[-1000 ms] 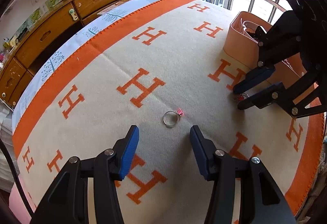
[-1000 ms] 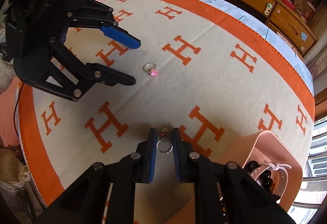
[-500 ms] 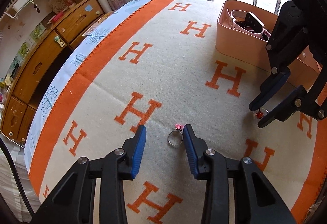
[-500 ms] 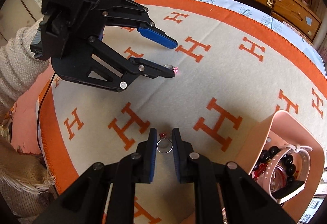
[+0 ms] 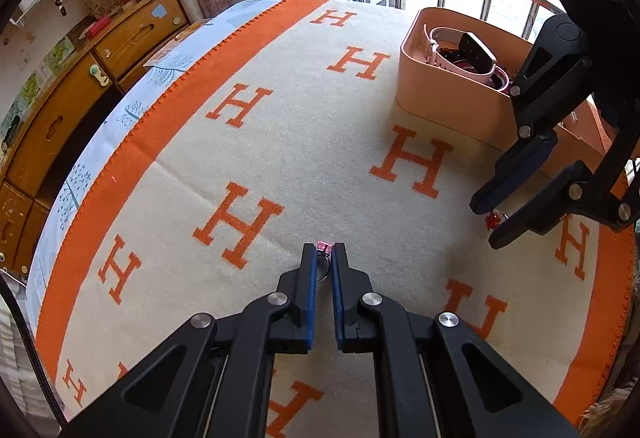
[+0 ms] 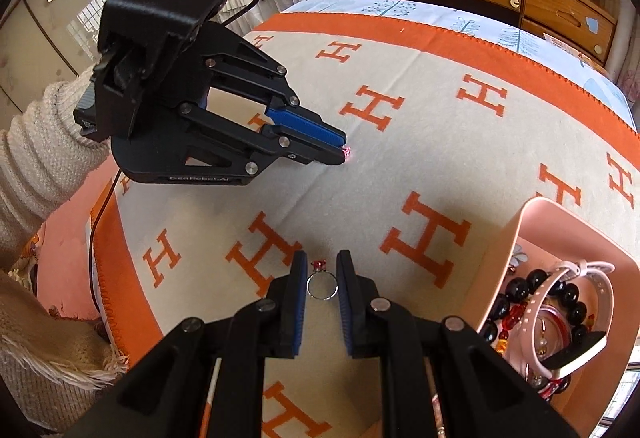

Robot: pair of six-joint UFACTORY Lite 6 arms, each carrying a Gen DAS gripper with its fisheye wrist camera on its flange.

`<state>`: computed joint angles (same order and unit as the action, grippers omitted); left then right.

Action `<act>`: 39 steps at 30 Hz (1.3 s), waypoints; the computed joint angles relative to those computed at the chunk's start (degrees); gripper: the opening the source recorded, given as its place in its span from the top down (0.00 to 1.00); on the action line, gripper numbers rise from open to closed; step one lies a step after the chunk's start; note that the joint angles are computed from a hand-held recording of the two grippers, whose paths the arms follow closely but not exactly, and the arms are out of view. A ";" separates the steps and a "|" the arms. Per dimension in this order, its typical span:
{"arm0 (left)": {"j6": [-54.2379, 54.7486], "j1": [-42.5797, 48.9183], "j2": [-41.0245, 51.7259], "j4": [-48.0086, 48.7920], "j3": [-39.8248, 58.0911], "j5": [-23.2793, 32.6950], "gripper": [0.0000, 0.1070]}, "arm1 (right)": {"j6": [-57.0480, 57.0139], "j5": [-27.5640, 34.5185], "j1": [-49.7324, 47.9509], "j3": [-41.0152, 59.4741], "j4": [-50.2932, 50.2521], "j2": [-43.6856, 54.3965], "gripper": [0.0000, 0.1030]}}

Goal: Organize jewelry
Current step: 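Grasp the pink-stone ring with the left tool while the right tool grasps the red-stone ring, then carry both rings into the pink box and open both tools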

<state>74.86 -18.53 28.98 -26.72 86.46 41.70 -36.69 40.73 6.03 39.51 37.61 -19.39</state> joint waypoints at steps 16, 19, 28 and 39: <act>-0.56 -5.25 -15.54 -4.45 -7.09 4.60 0.95 | -8.00 16.88 -28.89 -2.50 4.77 -18.99 0.86; -2.65 -8.47 -17.46 -5.57 -6.51 6.03 0.95 | -11.83 21.66 -38.61 -1.55 5.40 -19.54 0.86; -12.73 -19.41 -15.81 -7.28 -3.25 6.53 0.95 | -17.28 26.93 -53.10 -1.49 3.35 -19.08 0.86; -32.00 -28.38 -11.44 6.33 -3.13 1.29 0.93 | -21.09 27.56 -60.52 -4.12 1.09 -19.12 0.85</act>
<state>42.86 -46.91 17.54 -20.39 83.34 43.00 -57.79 68.29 -54.49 35.39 38.71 -38.51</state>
